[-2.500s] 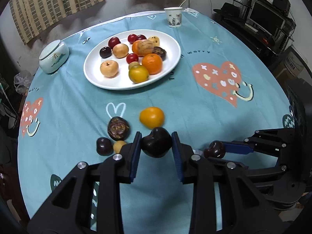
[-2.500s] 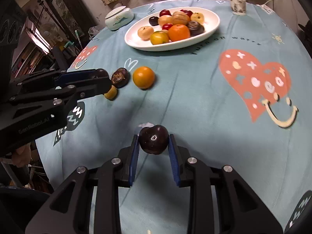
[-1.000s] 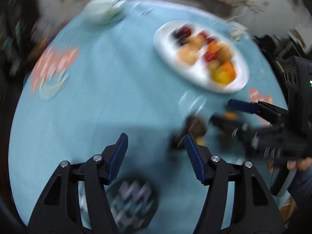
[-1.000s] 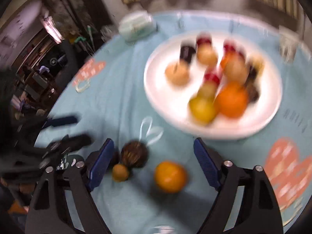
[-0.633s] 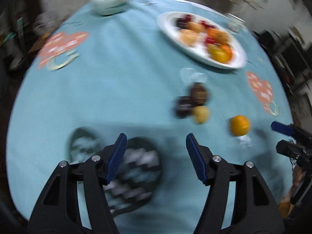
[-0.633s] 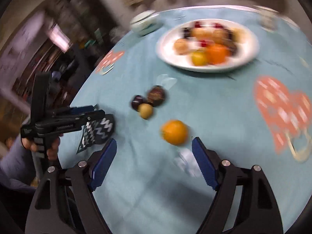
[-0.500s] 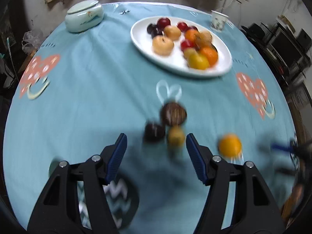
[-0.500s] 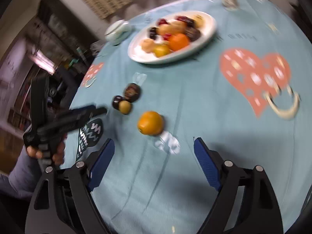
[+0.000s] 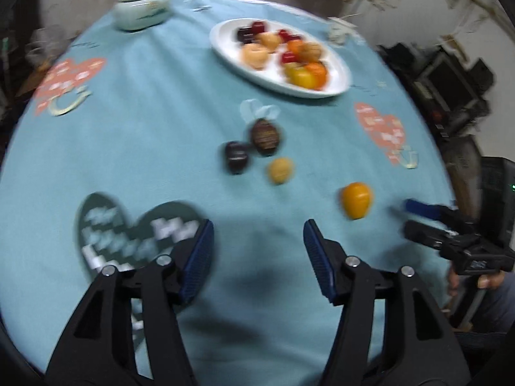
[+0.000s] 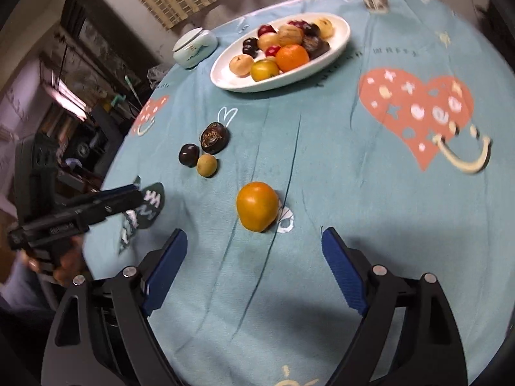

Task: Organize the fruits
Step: 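Move both open grippers back toward the remaining fruits, then grasp a mandarin with the right gripper while the left grasps a small yellow-brown fruit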

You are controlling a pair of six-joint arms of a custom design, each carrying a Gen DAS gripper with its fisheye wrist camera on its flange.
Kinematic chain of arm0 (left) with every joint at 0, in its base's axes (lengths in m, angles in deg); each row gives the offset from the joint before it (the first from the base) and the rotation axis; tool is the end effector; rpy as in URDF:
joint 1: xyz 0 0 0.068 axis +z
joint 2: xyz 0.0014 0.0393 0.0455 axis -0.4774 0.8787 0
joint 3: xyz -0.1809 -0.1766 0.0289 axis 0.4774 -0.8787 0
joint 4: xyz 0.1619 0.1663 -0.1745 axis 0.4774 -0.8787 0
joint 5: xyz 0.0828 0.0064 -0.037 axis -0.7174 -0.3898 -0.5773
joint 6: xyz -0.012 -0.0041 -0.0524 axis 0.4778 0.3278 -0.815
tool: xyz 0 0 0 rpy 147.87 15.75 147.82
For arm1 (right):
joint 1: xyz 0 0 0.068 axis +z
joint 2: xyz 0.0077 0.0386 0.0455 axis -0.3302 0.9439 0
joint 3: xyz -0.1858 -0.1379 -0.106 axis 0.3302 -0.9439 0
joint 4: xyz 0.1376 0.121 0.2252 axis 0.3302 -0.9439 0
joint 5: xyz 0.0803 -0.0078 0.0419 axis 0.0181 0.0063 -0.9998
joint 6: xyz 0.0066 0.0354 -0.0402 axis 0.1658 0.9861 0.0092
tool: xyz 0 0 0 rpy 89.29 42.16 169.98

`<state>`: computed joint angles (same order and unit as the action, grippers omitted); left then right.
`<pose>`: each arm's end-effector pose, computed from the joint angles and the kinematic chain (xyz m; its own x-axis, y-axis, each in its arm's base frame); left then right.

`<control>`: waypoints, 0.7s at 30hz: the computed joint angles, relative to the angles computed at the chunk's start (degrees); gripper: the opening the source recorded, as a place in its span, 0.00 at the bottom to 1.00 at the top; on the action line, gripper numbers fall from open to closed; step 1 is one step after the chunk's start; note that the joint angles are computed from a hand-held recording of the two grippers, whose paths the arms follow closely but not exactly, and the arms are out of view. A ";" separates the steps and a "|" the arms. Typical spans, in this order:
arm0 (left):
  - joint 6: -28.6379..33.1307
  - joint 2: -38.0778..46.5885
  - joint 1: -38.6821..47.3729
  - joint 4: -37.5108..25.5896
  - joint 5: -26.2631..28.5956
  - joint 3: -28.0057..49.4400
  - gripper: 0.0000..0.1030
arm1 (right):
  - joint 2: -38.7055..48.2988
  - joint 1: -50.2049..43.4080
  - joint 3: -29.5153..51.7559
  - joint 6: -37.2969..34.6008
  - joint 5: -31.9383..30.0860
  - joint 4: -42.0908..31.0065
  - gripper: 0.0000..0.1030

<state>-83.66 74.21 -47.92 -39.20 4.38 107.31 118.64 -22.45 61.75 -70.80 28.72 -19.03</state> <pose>0.2979 -0.1056 0.2346 -0.8887 -0.1589 -0.4300 -0.0624 0.9712 -0.2299 0.3420 0.0002 0.2385 -0.8584 -0.2691 -0.4367 -0.4478 0.8084 0.3821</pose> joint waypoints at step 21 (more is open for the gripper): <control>-5.14 15.54 -2.45 -0.01 2.39 11.88 0.57 | 7.65 7.23 4.27 -5.52 7.73 1.51 0.36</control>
<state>-88.80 89.75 -50.37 -39.20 6.77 119.19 126.29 -15.22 66.01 -76.32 36.45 -17.52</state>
